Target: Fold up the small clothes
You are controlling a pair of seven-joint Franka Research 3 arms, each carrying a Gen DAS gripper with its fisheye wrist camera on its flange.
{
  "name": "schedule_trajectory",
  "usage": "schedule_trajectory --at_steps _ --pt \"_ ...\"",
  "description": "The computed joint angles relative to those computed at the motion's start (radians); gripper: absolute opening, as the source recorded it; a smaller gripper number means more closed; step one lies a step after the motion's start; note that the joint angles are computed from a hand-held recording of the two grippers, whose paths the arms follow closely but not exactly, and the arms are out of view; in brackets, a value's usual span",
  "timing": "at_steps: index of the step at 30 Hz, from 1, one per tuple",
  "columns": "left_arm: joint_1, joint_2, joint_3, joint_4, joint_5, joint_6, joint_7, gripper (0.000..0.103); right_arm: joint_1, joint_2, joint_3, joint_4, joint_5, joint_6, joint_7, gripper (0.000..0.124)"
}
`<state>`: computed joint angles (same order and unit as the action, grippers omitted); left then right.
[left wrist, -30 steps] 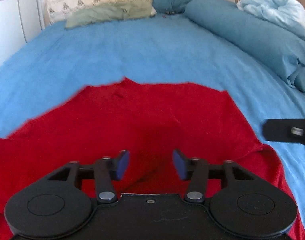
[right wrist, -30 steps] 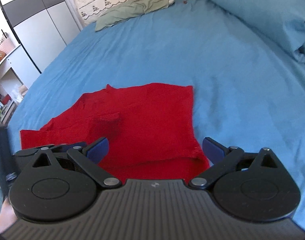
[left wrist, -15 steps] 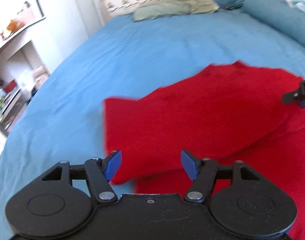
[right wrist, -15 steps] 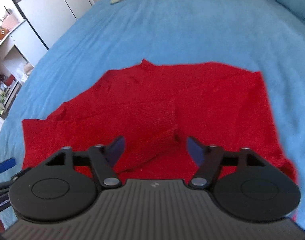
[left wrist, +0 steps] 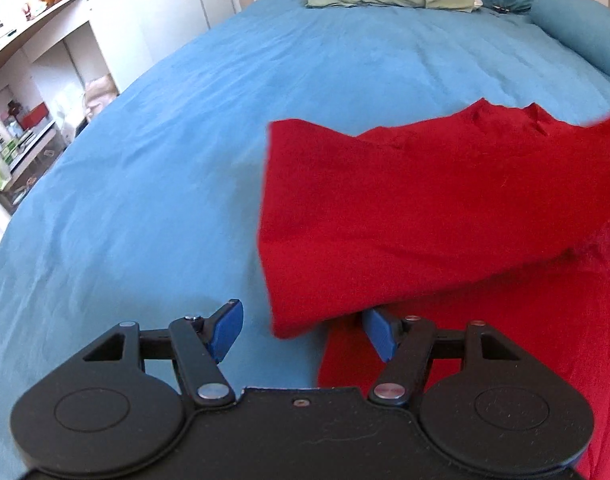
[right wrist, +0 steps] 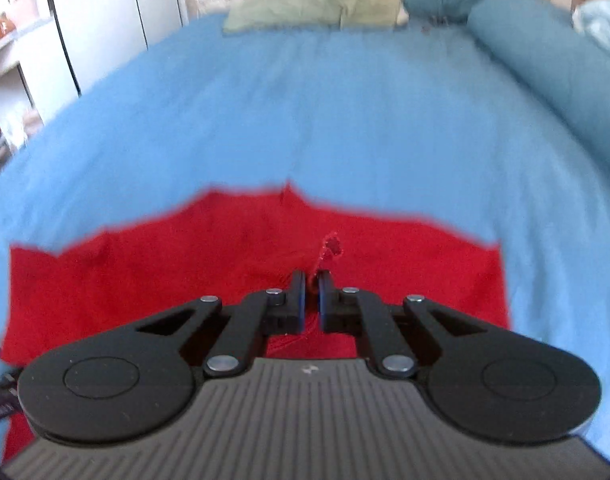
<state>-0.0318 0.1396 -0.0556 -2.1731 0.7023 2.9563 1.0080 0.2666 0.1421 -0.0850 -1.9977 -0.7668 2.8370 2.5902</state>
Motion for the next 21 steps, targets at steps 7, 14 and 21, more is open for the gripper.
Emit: schedule_trajectory --at_steps 7,14,21 --pt "-0.003 0.054 -0.012 0.053 -0.095 -0.023 0.078 0.073 -0.065 -0.105 -0.010 -0.055 -0.218 -0.114 0.165 0.021" --pt "-0.016 0.037 0.016 0.020 -0.052 -0.015 0.009 0.073 -0.133 -0.052 0.013 -0.143 -0.105 -0.115 0.066 0.021" --pt "0.053 -0.052 -0.080 -0.062 -0.250 0.116 0.273 0.075 -0.123 -0.127 0.016 -0.219 -0.314 -0.100 0.212 0.103"
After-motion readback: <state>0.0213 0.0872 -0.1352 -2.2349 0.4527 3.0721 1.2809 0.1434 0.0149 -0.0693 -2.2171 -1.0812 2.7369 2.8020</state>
